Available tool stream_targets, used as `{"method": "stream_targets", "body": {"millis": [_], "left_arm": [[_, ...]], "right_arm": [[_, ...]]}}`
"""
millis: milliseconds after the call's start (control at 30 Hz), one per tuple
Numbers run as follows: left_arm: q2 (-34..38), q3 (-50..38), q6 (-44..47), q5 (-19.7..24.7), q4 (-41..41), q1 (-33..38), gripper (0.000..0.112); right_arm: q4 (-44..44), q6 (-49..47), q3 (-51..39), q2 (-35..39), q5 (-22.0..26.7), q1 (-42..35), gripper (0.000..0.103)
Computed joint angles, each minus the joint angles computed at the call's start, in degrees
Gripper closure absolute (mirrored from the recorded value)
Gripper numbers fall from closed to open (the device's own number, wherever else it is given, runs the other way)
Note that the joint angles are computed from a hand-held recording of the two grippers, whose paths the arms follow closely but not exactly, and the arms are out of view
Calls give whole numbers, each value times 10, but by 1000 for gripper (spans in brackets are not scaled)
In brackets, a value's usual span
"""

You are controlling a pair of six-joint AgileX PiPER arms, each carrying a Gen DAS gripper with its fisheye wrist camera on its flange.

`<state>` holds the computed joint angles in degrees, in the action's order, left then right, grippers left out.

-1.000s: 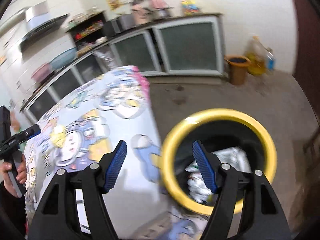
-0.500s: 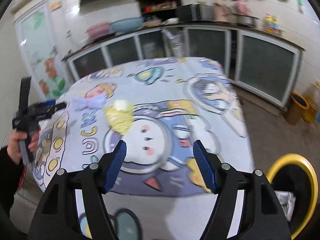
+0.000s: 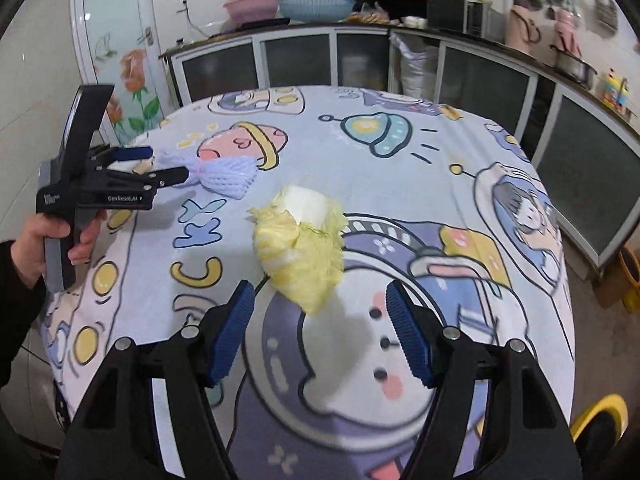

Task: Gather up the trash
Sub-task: 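Grasp the yellow wrapper with the right tool while the left tool grasps the purple mesh net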

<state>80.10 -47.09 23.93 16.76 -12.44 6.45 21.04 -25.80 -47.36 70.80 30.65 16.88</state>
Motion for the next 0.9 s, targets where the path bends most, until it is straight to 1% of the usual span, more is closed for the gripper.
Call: {"method": "stream_targets", "body": {"millis": [67, 133, 167, 233, 267, 333, 367, 433, 600, 700, 767, 800, 833, 867, 900], "left_arm": [[28, -24, 3, 4, 3, 1, 17], [49, -45, 42, 15, -26, 5, 17], [62, -57, 43, 19, -20, 4, 17], [89, -80, 9, 25, 27, -2, 17], [100, -90, 6, 30, 31, -1, 17], [122, -112, 49, 52, -14, 10, 17], [130, -117, 70, 56, -37, 15, 17], [145, -128, 120, 68, -85, 26, 17], [170, -143, 189, 83, -164, 45, 17], [178, -150, 196, 83, -168, 43, 18], [179, -148, 191, 73, -157, 35, 20], [179, -148, 194, 73, -157, 33, 24], [178, -147, 199, 72, -160, 32, 30], [175, -143, 203, 69, -162, 31, 34], [169, -139, 214, 68, -171, 29, 44]], "right_arm": [[-5, 4, -19, 38, -5, 7, 37], [-5, 1, -33, 66, -4, 8, 37], [-4, -2, -40, 78, -4, 7, 37], [-12, -1, -55, 107, -6, 11, 37], [-12, 0, -60, 115, -6, 12, 37], [37, -43, -77, 140, 16, 0, 37], [63, -64, -86, 151, 32, -5, 37], [56, -59, -95, 166, 33, 4, 37], [43, -39, -124, 205, 34, 23, 38], [38, -25, -142, 226, 41, 29, 40], [39, -20, -149, 236, 43, 30, 40], [42, -22, -148, 236, 43, 28, 42], [44, -22, -148, 235, 45, 27, 48], [56, -31, -150, 236, 53, 21, 53], [74, -46, -156, 237, 67, 13, 65]]}}
